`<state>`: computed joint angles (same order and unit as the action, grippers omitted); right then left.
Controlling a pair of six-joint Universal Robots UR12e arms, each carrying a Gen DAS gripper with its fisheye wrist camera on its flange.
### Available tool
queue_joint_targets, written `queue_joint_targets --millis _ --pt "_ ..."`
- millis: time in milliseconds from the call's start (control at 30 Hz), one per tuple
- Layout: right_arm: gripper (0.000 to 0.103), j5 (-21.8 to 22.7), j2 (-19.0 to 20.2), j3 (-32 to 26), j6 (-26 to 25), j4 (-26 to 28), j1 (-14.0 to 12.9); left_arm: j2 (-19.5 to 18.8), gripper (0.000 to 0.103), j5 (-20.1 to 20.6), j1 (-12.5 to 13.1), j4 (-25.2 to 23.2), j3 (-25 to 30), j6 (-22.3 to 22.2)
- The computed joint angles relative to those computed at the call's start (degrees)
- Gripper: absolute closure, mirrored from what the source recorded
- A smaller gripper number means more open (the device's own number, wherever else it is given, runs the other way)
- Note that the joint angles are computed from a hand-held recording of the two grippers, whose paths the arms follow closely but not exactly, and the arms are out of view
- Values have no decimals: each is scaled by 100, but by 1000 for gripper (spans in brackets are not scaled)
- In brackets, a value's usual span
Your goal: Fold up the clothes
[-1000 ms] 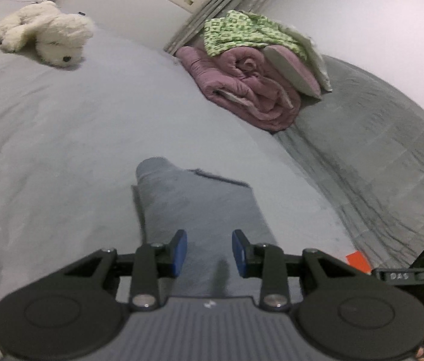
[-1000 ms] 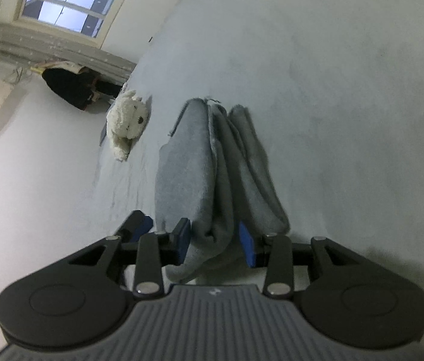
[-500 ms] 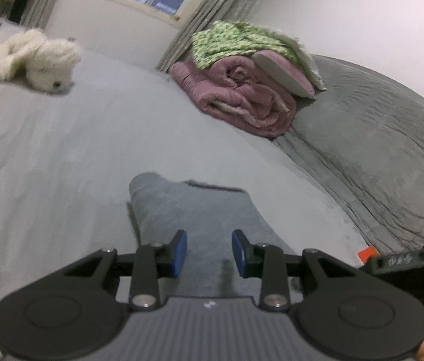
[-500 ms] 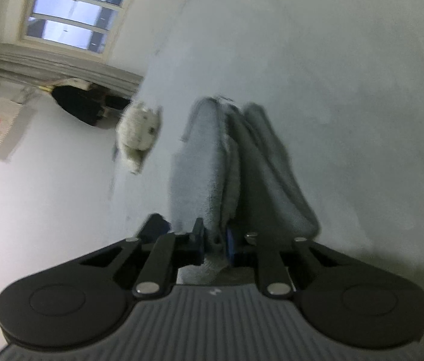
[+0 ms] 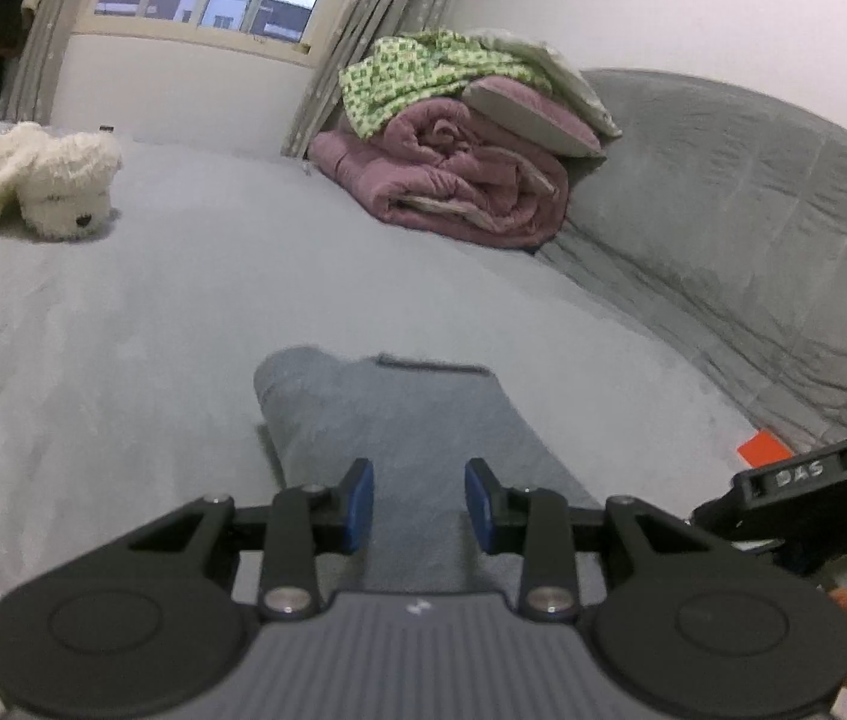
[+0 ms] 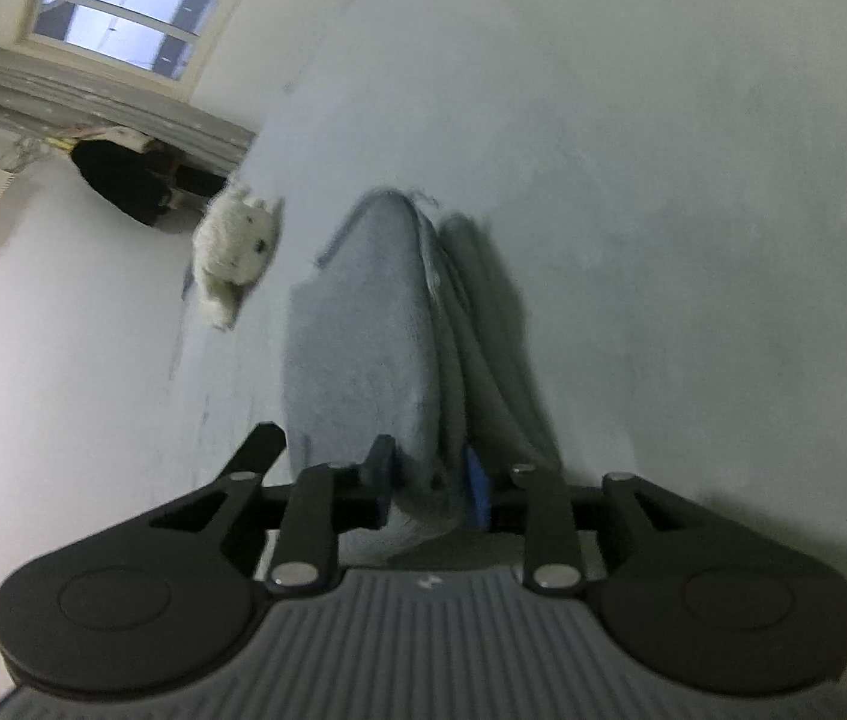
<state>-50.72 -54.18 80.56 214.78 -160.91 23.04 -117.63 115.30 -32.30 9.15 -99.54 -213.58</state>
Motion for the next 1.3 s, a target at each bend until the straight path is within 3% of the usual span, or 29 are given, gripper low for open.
queue_joint_targets --millis 167,300,433,600,700,800,900,967,1067,1200,1300 --pt "67 -1043 -108 140 -461 -727 185 -55 71 59 -8 240 9 38" --pt "67 -1438 -56 136 -1171 -1188 363 -127 71 -127 10 318 74 212" --pt "67 -1664 -5 82 -2069 -1081 508 -180 70 -221 15 12 165 416" --pt "67 -1896 34 -32 -2418 -388 529 -159 70 -77 40 -198 181 281" --pt "66 -1756 27 -35 -2165 -280 460 -95 68 135 73 -268 155 41" --pt "61 -1528 -49 36 -1695 -328 374 9 60 98 167 -421 72 -407" --pt "48 -1283 -113 153 -1124 -379 297 153 52 -243 300 -667 -52 -1053" --pt "38 -1059 -138 235 -862 -317 239 251 41 -547 390 -780 -137 -1349" --pt "38 -1045 -186 254 -520 41 196 352 33 -903 492 -837 -221 -1531" --pt "37 -693 -226 428 720 -405 100 431 23 -1462 663 -797 -321 -1888" --pt "31 -809 -273 576 1300 -853 148 430 20 -1962 795 -728 -404 -2414"
